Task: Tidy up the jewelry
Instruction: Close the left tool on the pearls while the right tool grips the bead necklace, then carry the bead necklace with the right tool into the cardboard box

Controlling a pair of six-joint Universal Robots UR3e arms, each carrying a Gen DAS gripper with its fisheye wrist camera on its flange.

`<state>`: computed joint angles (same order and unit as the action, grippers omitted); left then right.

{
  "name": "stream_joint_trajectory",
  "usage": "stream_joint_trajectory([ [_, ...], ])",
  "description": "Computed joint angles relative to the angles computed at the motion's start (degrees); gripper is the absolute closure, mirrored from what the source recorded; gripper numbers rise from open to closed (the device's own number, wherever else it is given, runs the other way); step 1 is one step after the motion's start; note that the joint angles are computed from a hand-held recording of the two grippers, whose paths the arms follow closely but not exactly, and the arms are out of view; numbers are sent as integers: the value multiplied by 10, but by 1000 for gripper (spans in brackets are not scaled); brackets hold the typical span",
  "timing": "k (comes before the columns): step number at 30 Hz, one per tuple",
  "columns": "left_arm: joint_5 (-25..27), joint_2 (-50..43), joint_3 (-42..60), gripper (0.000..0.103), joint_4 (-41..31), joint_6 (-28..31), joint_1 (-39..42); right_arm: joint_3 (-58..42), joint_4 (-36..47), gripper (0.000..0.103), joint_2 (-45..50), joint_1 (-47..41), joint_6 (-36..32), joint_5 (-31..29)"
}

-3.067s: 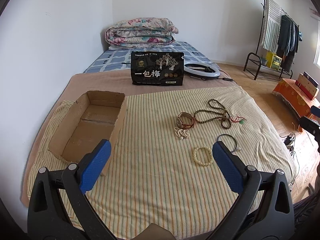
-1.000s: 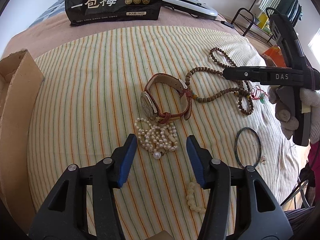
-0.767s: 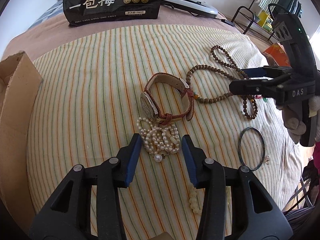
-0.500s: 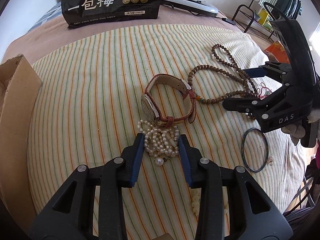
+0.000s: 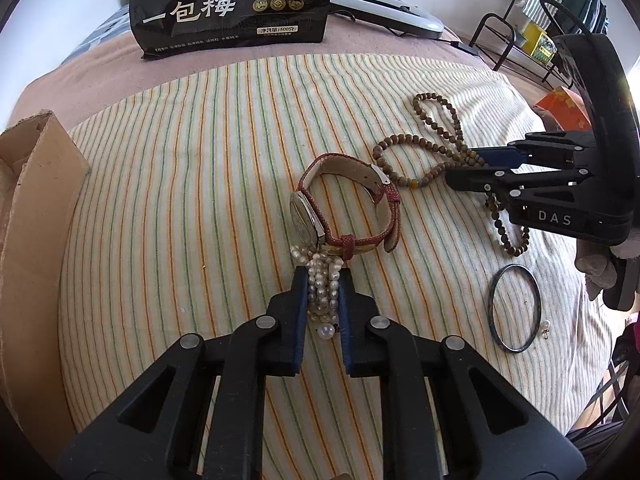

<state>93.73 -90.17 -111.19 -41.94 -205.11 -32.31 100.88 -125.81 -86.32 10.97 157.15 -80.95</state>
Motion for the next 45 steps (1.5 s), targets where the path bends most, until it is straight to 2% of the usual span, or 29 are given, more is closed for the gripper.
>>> stream_joint_trajectory([
  [3, 2, 1, 5, 91, -6, -1, -5, 1, -6, 92, -2, 8, 11, -6],
  [11, 19, 19, 16, 96, -15, -5, -21, 27, -7, 92, -62, -16, 36, 8],
  [19, 32, 54, 33, 96, -40, -13, -32, 5, 28, 92, -126, -35, 55, 34],
  [29, 61, 121, 63, 96, -89, -22, -50, -42, 68, 92, -190, -18, 77, 37],
  [36, 87, 161, 95, 96, -125, -29, -66, -99, 97, 92, -218, 2, 101, 27],
  [45, 124, 218, 133, 96, -189, -38, -80, -227, 155, 92, -212, 46, 130, -6],
])
